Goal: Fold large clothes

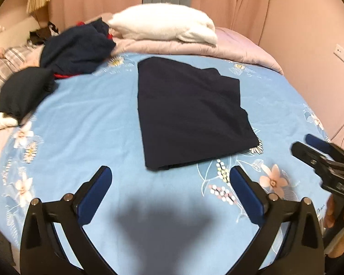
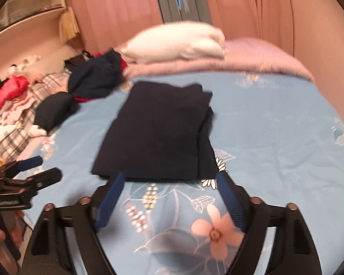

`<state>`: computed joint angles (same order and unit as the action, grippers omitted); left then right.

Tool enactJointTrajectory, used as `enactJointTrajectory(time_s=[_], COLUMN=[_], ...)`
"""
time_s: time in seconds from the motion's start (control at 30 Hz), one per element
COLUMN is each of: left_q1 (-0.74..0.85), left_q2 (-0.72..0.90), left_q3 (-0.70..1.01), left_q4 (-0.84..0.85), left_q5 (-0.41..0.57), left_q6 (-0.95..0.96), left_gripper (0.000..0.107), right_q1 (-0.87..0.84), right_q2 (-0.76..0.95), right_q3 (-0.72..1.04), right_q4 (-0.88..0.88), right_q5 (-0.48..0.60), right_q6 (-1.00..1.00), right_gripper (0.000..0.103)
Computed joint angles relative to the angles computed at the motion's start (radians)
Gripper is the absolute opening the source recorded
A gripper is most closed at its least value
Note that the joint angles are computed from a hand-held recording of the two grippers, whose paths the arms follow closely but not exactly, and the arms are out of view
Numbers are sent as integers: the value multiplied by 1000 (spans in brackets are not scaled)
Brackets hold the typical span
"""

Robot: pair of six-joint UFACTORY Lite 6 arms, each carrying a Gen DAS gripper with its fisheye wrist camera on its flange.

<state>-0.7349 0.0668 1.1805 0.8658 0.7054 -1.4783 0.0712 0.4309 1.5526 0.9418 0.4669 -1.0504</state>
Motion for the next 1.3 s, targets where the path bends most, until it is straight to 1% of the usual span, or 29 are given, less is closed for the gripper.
enactJointTrajectory(time_s=[0.03,0.07,0.17,0.2,0.3,0.33,0.37,0.47,0.73,0.8,1.3], left_q1=[-22,-47,-99,-127,-173,-184,-191,-204,-242,-248,-251], left_q2=[-14,-37,-91,-96,-84,-93,-111,-134,-130,-128,-124], left_q3=[-1,-7,-29,-20,17,13,2,-16,-1,4,10], left_q4=[-4,-5,1,0,-6,-10,-21,-30,-27,-21,-23], left_q5=[34,58,99,147,249,260,259,266,322,333,331], left_q6=[-8,-20,-53,-66,-62,-62,-61,-79,-113,-113,-99], left_gripper=[103,103,103,103,103,103,103,103,103,103,103], right_q1=[0,-1,-13,-11,3,11,15,15,59,60,87], right_q2=[-62,-82,-110,-96,-141,-148,-171,-201,-238,-236,-249], right_q3=[-52,-63,-72,-53,-91,-103,-129,-161,-203,-202,-219], right_q4=[-44,-56,-78,-101,-163,-175,-161,-105,-182,-175,-220], right_q5=[0,3,28,30,-11,-30,-44,-25,-78,-79,-94], right_q6=[36,46,70,91,134,147,135,75,163,161,222], right_gripper=[96,102,102,102,102,102,102,102,102,102,102])
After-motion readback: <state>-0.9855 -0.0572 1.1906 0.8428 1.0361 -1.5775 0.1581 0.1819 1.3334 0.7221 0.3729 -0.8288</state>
